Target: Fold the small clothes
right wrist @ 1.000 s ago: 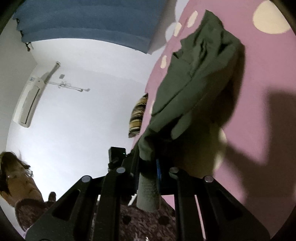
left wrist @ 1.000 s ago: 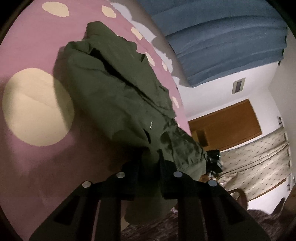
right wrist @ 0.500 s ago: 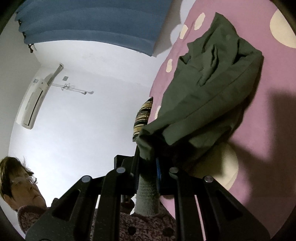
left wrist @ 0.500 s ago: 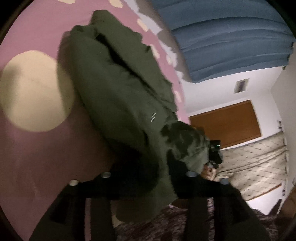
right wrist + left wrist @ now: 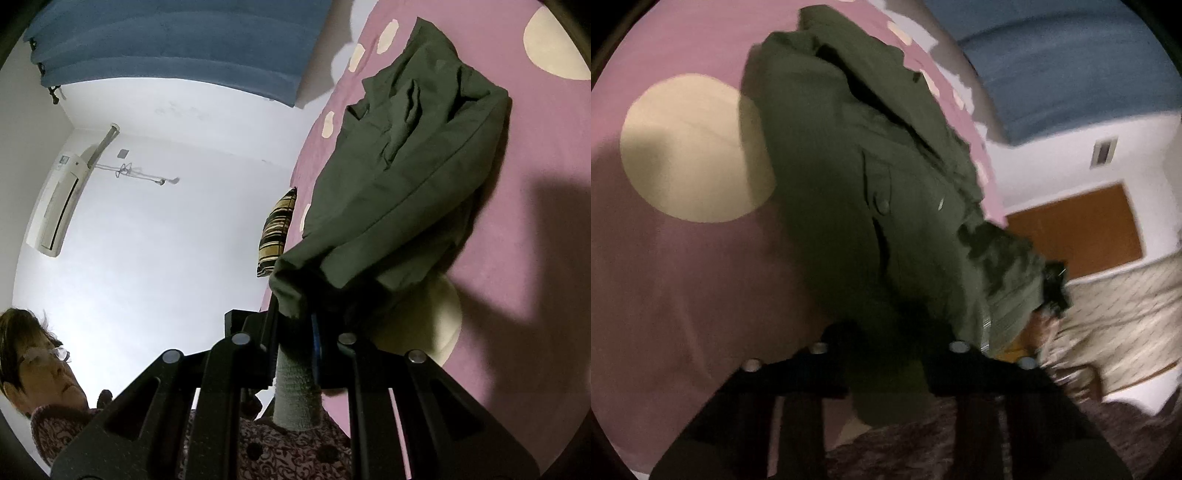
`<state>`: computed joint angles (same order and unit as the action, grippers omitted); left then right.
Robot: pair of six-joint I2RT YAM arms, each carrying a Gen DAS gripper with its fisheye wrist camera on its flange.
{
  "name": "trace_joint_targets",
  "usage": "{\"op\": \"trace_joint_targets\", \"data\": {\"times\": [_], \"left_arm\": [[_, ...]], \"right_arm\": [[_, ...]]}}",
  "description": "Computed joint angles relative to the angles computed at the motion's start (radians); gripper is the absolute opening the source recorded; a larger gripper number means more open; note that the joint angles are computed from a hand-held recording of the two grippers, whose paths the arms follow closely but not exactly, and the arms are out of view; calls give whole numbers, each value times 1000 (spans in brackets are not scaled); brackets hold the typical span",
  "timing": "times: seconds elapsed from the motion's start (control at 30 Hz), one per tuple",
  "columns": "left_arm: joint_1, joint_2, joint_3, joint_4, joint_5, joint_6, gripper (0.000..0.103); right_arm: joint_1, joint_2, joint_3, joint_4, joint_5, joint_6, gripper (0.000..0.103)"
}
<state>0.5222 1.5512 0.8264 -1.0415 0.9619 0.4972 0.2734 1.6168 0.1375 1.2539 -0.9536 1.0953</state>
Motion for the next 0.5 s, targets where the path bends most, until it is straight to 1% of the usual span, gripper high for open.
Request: {"op": "trace_joint_targets", "data": {"times": [0.07,0.1,0.13,0.17,0.2,0.27,0.3,0.37,0.4,0.43,0.47,0.5], "left_arm": [[22,27,35,-38,63,-6,12],[34,37,54,-59,112,-7,10],[45,50,84,-91,182,-8,10],[45,46,103,-95,212,-26,9],[40,33,118,-77,231,-64,9],[14,13,154,-13,261,-172,9],[-11,13,180,45,275,-254,8],[-35,31,209,140,305,-373,8],[-47,45,222,206,322,-444,8],[-66,70,242,325,331,-565,8],[-78,88,245,410,335,-645,8],[-94,127,261,515,340,-748,8]], "right_arm": [[1,-18,3,-21,2,-2,14],[-1,-31,9,-34,4,-4,14],[-6,-20,11,-8,0,9,14],[-8,13,17,50,-1,42,14],[-15,59,31,125,-8,86,14],[-27,97,73,162,-13,120,14],[-32,117,94,179,-15,135,14],[-42,179,151,238,-21,185,14],[-47,215,196,254,-22,212,14],[-52,240,234,256,-23,229,14],[-58,270,275,258,-25,250,14],[-68,311,334,256,-28,282,13]]}}
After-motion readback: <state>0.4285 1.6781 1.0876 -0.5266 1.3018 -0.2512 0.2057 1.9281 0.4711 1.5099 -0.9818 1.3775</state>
